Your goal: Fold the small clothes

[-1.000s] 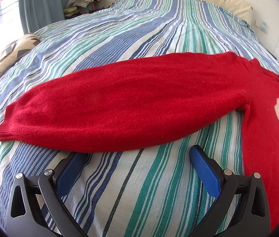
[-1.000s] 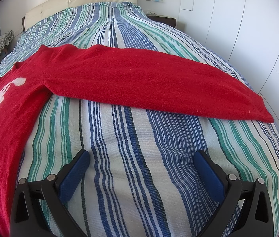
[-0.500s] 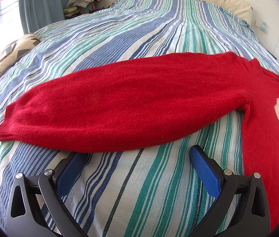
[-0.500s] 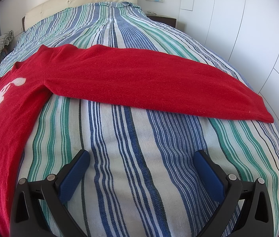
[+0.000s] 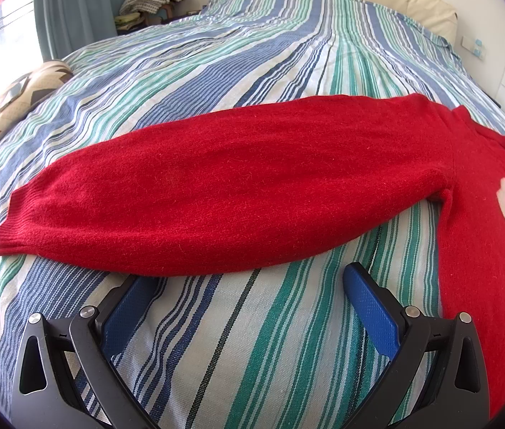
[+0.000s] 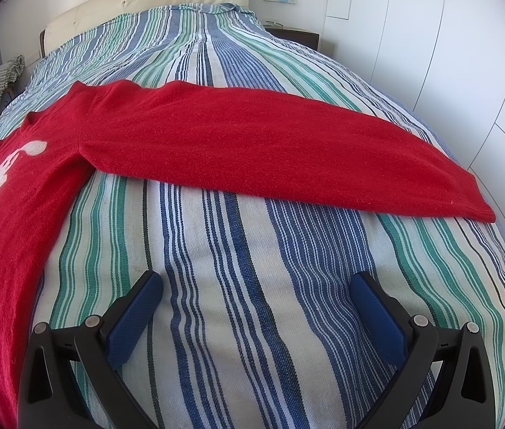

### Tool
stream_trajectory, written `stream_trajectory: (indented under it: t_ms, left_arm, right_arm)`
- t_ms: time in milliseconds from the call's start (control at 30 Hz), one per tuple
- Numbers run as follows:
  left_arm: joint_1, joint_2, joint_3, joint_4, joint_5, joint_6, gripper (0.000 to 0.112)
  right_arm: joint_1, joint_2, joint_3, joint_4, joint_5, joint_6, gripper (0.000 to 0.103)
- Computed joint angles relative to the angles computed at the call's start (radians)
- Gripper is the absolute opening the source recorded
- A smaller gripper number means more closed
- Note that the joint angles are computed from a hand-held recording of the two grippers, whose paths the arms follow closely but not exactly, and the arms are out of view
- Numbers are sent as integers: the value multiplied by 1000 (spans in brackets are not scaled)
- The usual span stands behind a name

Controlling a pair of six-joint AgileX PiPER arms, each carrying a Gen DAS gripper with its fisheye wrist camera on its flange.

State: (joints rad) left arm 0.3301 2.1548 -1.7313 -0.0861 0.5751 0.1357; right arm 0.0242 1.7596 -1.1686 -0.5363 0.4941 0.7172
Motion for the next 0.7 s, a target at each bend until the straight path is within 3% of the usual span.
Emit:
stream_trajectory:
  t_ms: [567,700]
  left_arm:
    - [-6,0,4,16,-6,-17,103]
    - [-2,8,-22,-2,34,-2,103]
  right_arm:
    - [0,0,0,-1,-1,1,103]
    - [0,0,0,-1,-1,1,103]
